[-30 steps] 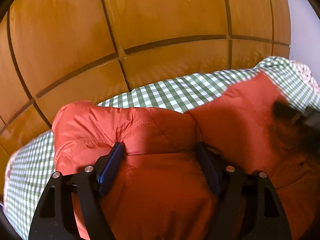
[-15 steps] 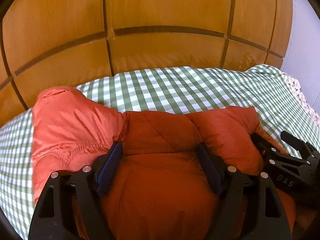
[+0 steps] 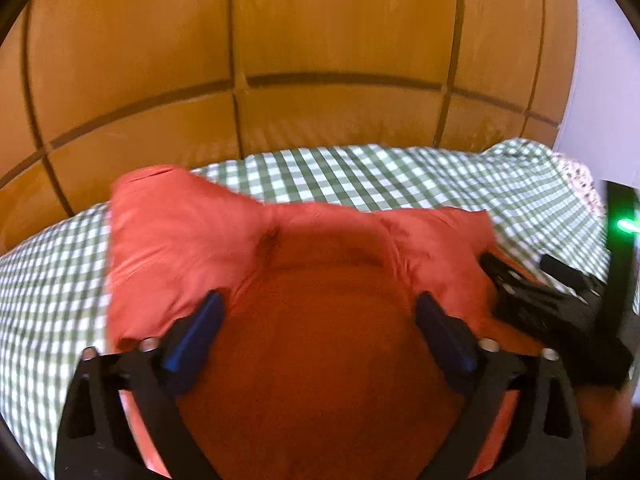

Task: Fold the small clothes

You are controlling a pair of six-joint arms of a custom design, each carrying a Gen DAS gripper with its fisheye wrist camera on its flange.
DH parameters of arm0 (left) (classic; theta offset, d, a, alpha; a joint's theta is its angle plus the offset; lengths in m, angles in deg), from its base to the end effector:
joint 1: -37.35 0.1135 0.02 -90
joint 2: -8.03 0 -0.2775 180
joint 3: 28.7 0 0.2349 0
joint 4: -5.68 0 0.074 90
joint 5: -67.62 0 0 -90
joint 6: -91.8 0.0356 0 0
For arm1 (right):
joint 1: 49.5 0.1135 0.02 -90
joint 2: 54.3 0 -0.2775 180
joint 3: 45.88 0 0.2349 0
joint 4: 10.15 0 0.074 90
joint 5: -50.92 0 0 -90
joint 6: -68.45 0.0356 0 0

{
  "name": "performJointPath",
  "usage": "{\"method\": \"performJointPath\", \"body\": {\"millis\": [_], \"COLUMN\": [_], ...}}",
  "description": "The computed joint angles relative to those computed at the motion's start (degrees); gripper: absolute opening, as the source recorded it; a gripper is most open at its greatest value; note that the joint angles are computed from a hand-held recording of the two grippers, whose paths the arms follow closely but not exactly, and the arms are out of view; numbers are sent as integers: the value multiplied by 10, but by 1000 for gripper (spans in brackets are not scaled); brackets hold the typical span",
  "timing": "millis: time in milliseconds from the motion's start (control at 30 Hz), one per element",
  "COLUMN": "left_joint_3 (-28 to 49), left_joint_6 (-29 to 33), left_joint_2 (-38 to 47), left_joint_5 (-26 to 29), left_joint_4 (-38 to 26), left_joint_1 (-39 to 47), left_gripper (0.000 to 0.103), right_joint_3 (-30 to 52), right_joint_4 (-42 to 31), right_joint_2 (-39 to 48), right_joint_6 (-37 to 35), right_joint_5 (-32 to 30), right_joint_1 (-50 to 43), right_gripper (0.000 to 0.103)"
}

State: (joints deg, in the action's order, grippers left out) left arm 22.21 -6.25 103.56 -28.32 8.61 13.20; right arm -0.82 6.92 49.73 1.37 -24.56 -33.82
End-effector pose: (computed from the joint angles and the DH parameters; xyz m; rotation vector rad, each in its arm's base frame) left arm 0.2713 -0.1176 0.1519 0.2690 2.2839 -0.1713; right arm 0.2807 0.0695 0.1090 0.2722 2.2582 0.0619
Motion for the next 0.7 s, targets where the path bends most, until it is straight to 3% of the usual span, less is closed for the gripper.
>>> {"method": "performJointPath", "body": {"millis": [100, 167, 233, 333, 500, 633, 700], "left_joint_3": [-94, -129, -170, -237, -271, -281, -283], "left_joint_6": [4, 4, -7, -54, -77, -67, -62], "left_joint_2": [-91, -120, -130, -125, -82, -70, -63], "left_joint_5": [-33, -22, 36, 172, 303, 357, 382], "left_joint_4": [26, 20, 29, 94, 147, 157, 157], "left_joint_1": [4, 18, 54, 134, 202, 231, 245], "left_gripper": [99, 99, 99, 99, 99, 99, 99], "right_joint_3": [-8, -19, -30, -47, -73, -117, -140], "right_joint_4": [-2, -2, -4, -25, -65, -75, -71], "right_joint_2": [-12, -25, -40, -76, -145, -213, -232], "right_joint_6": [4, 4, 3, 2, -3, 12, 14], "right_joint_5": [-6, -12, -22, -25, -35, -128, -213], "right_joint_1": [-3, -5, -8, -5, 4, -22, -53], "right_gripper": [101, 101, 101, 101, 101, 101, 101]}}
